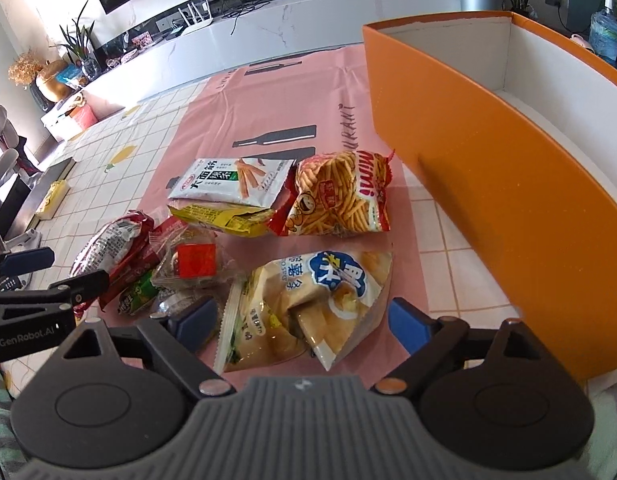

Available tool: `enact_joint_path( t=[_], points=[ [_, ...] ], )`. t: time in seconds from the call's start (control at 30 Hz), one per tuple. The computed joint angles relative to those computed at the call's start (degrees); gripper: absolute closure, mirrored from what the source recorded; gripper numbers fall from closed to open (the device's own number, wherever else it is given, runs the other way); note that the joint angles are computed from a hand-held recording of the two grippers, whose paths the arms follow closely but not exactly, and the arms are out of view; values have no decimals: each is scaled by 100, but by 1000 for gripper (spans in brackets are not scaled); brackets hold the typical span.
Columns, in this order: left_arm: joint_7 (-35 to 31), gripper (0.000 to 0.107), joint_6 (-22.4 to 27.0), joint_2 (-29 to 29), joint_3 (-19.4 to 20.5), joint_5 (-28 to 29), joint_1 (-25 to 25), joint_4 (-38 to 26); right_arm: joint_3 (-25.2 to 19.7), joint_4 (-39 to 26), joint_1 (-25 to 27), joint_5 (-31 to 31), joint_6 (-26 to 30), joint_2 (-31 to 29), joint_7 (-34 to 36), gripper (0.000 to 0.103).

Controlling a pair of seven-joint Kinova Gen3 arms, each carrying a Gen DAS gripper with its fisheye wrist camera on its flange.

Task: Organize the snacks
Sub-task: 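Grasp the red chip bag with the left tool while the right tool grasps the cracker bag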

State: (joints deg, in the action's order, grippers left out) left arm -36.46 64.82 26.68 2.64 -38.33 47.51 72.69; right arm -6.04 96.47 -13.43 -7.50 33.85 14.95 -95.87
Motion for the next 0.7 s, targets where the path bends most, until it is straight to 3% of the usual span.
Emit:
enact_joint_path(
  t=[0.1,0.23,0.3,0.37,0.47,0.7],
  points=[
    [-405,15,-354,-74,124,333,-382,149,14,15,-50,122,-33,78,16,13],
    [-856,14,-342,-14,139,685,-621,51,-94,29,139,-157,-66,142,261,16],
    [-915,12,-506,-45,124,846,-723,123,-28,88,70,-74,-147,107,203,23],
    [-865,12,-671,-111,97,974,-778,233,-34,108,71,-66,-175,94,236,24],
    [-620,22,-844,-208,38,1015,-760,373,-37,193,52,-34,-256,37,275,28],
    [-196,34,-561,-261,-1,713,-475,332,-2,276,-50,152,-357,-44,193,43]
  ],
)
